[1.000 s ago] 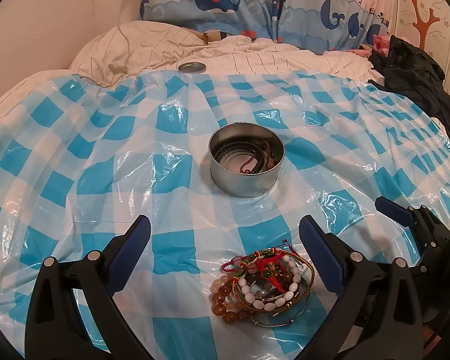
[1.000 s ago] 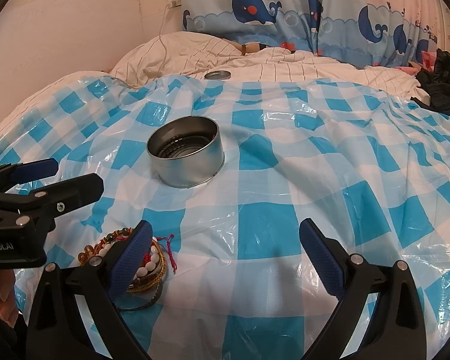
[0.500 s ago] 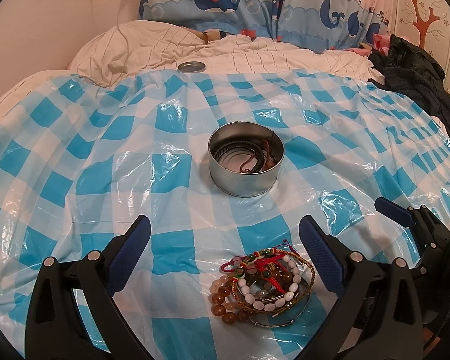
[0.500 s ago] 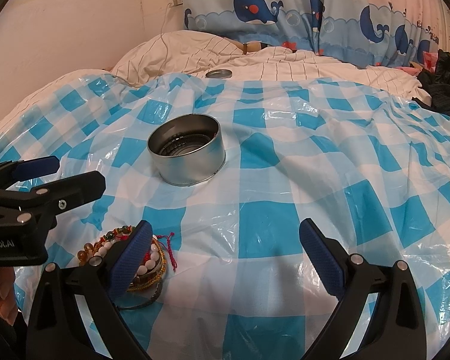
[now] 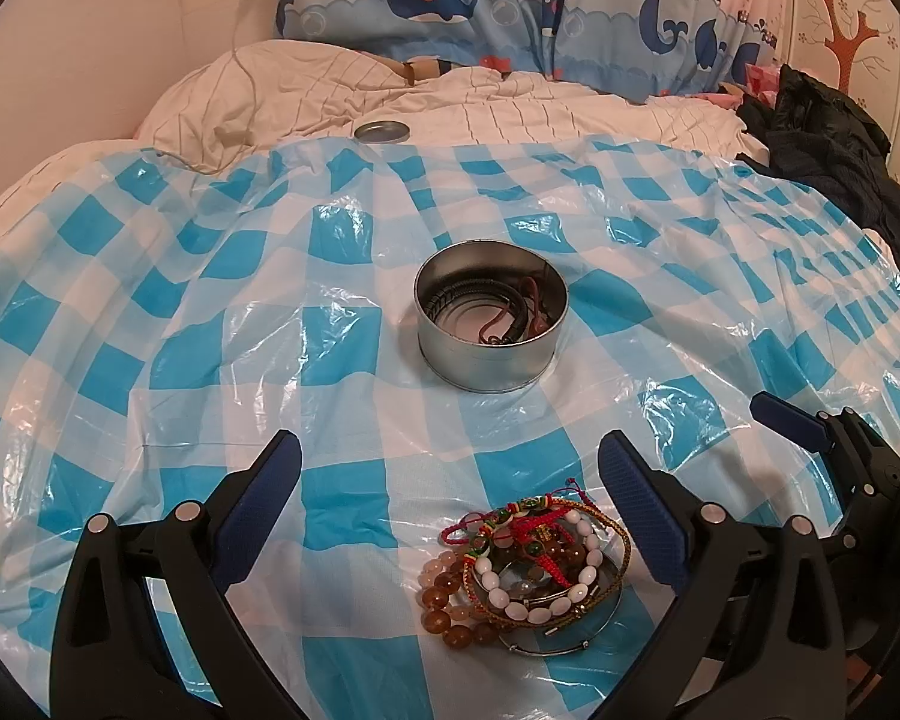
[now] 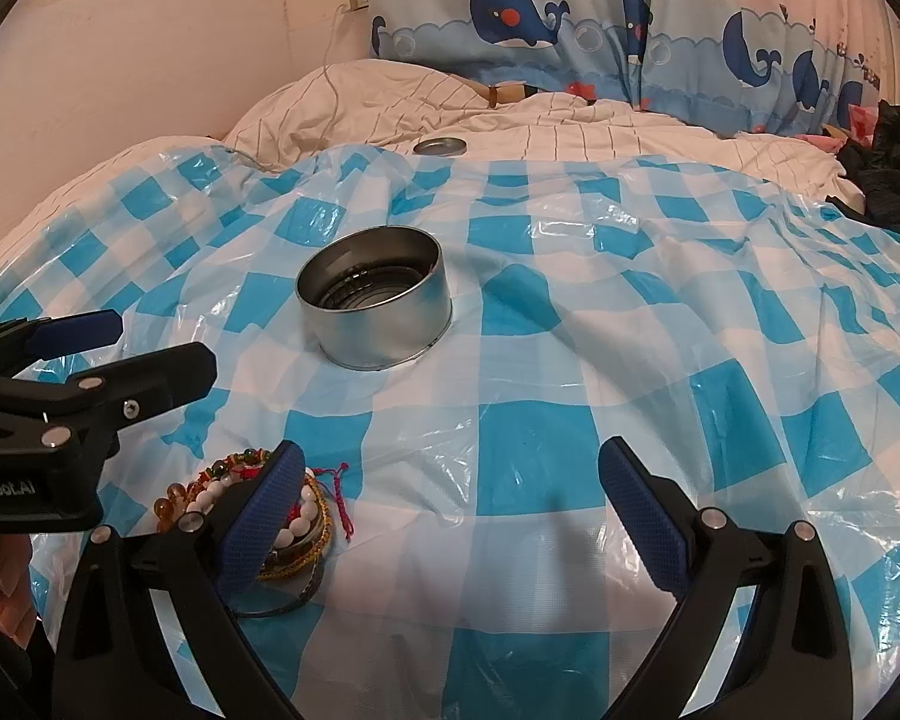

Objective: Organize jewelry

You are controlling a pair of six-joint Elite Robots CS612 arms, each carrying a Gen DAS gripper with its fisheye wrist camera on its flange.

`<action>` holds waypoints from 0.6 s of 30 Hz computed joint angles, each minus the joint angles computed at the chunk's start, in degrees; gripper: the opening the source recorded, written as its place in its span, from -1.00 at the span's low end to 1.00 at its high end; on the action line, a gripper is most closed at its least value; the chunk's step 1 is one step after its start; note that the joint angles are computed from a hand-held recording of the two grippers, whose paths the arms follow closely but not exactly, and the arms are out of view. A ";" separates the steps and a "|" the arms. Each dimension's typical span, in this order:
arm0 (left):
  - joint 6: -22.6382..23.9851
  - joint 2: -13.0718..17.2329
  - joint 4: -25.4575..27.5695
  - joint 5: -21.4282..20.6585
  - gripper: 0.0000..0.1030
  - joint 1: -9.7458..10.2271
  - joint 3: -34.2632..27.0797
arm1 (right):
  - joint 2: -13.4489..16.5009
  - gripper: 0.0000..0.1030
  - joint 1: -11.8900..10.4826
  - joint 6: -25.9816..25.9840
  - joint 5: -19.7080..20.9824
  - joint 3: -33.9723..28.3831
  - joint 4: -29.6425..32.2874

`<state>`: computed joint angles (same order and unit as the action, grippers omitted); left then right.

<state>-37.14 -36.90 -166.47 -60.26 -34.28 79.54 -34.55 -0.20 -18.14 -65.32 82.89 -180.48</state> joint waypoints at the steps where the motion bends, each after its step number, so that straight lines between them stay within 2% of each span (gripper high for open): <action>1: 0.02 -0.03 -0.05 0.01 0.85 -0.03 0.11 | -0.01 0.83 -0.02 -0.06 0.01 0.10 -0.07; 18: 0.10 0.04 0.26 -0.10 0.85 0.02 -0.20 | -0.03 0.83 0.00 -0.26 0.10 -0.01 0.30</action>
<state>-37.03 -36.86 -166.21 -60.36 -34.26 79.34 -34.58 -0.20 -18.39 -65.22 82.88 -180.18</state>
